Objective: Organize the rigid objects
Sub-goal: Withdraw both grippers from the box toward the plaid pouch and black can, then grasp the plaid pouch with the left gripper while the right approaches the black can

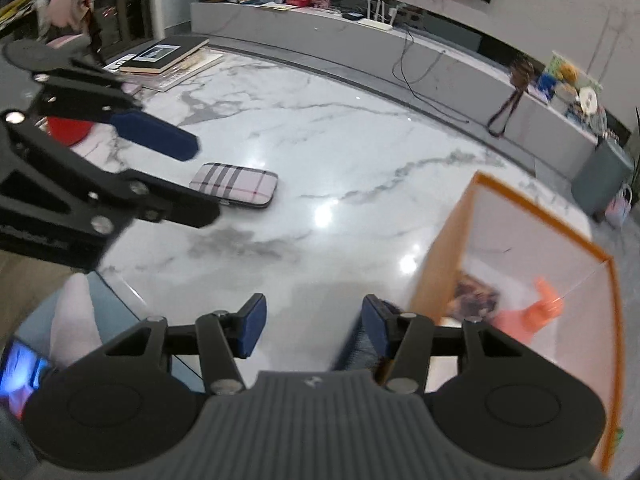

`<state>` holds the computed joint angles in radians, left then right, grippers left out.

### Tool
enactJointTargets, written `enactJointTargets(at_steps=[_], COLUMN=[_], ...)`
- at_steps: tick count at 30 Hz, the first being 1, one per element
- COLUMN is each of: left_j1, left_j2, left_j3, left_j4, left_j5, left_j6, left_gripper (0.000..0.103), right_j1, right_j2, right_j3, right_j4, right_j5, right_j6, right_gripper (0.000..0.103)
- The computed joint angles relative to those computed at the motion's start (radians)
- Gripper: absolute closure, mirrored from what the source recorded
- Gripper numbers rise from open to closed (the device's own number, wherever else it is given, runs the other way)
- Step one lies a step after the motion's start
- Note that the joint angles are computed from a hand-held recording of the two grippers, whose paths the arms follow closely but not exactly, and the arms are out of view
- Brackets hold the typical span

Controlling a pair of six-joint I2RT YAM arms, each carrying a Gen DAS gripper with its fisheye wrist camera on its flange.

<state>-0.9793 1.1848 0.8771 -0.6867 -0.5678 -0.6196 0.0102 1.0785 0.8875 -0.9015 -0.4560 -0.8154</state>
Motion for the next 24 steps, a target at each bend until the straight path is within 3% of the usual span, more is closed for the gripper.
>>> enactJointTargets(at_steps=[6,13,17,21,24], left_j1=[0.020,0.090,0.142,0.243,0.354], left_j2=[-0.125,-0.216,-0.290,-0.285,-0.263], left_j3=[-0.152,-0.279,-0.361,-0.393,-0.403], left_j4=[-0.009,0.001,0.065,0.135,0.213], left_j5=[0.007,0.030,0.041,0.048,0.115], left_j6=[-0.045,-0.032,0.066,0.193,0.341], left_gripper=[0.045,0.045,0.029,0.026,0.022], right_j1=[0.092,0.207,0.280,0.348,0.398], right_j2=[0.012,0.022,0.079,0.153,0.220], right_j3=[-0.112,-0.159,-0.156,-0.141,-0.116], right_j4=[0.117,0.188,0.255,0.315,0.350], right_j5=[0.082,0.161,0.194,0.217,0.229], right_j6=[0.176,0.260,0.321,0.362,0.385], right_gripper=[0.050,0.051,0.051,0.056,0.056])
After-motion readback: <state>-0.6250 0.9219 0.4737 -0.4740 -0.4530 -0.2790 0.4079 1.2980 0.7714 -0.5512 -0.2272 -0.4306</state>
